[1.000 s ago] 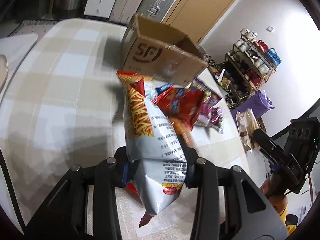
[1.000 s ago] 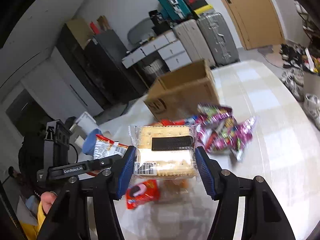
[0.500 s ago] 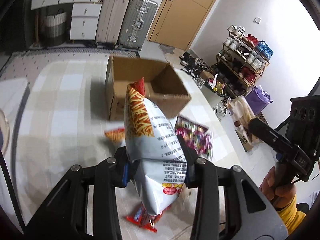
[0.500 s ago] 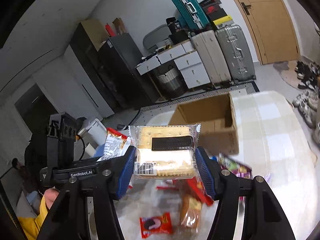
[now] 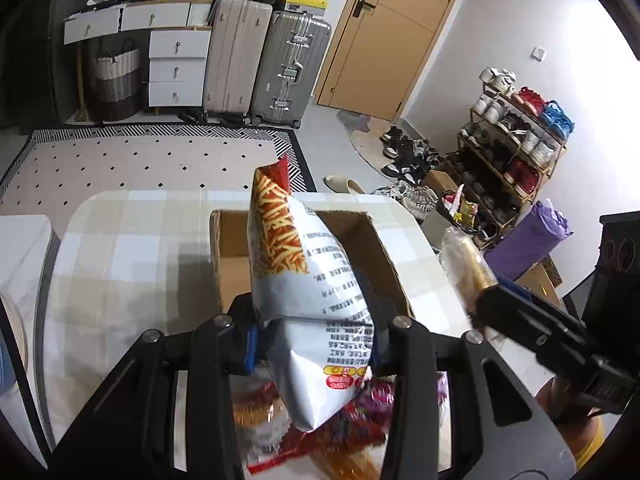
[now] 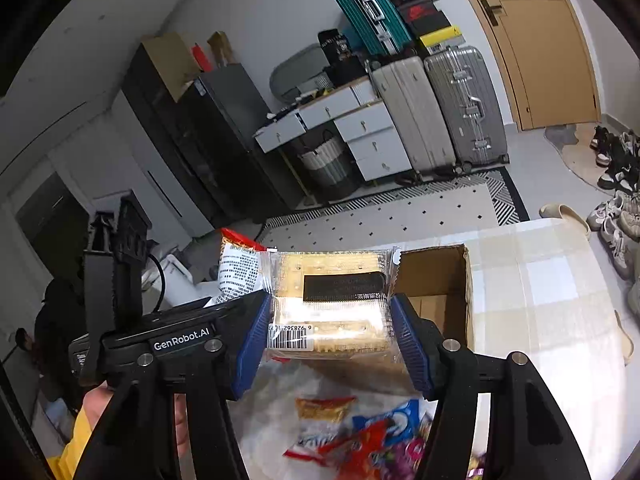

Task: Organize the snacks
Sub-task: 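Carry chip bag and cracker pack into the cardboard box with both tools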

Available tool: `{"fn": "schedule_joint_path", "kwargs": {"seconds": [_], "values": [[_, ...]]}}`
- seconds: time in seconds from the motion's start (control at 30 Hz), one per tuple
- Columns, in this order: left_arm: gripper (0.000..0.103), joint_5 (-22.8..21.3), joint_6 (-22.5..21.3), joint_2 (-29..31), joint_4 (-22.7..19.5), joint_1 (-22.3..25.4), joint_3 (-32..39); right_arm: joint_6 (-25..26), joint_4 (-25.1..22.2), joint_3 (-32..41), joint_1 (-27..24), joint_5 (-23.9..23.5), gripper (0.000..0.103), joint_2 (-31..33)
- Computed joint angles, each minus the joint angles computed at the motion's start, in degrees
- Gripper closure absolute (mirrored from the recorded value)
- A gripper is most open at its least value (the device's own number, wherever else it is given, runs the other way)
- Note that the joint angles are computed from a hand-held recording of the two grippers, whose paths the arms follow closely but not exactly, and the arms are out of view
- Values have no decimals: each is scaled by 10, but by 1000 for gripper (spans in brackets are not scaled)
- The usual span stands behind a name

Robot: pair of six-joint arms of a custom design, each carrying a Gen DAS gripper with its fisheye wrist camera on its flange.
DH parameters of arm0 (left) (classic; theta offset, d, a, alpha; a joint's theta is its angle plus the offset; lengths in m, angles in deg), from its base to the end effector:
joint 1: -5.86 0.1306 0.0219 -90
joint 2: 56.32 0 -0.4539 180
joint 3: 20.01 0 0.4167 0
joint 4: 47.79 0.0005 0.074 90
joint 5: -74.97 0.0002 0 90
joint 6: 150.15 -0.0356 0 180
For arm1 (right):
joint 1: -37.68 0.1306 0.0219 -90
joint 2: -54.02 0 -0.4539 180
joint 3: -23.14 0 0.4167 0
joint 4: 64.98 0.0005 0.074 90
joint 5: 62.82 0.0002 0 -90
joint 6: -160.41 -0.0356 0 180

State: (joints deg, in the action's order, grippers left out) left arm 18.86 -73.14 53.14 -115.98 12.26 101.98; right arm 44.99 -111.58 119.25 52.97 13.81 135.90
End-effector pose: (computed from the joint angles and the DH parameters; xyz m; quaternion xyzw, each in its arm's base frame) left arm 0.6364 0.0509 0.5634 0.1384 0.9075 -0.2269 0.3253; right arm 0.4353 0.1270 0.6240 0.0209 0.8718 0.2621 0.4133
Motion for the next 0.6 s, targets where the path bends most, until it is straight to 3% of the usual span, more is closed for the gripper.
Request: {"fn": "schedule_joint_path", "kwargs": {"seconds": [0.2,0.33,0.6], "values": [[68,-40,13,74,-25,-28,81,-8,-8,31,-23,-35,42,58],[68,-53,10,118,-47,-41,125,0,-17,41,-27,-33,42,83],[68,-99,15,148,-26,-72,137,-3,-26,45,-36,-41,42,108]]}}
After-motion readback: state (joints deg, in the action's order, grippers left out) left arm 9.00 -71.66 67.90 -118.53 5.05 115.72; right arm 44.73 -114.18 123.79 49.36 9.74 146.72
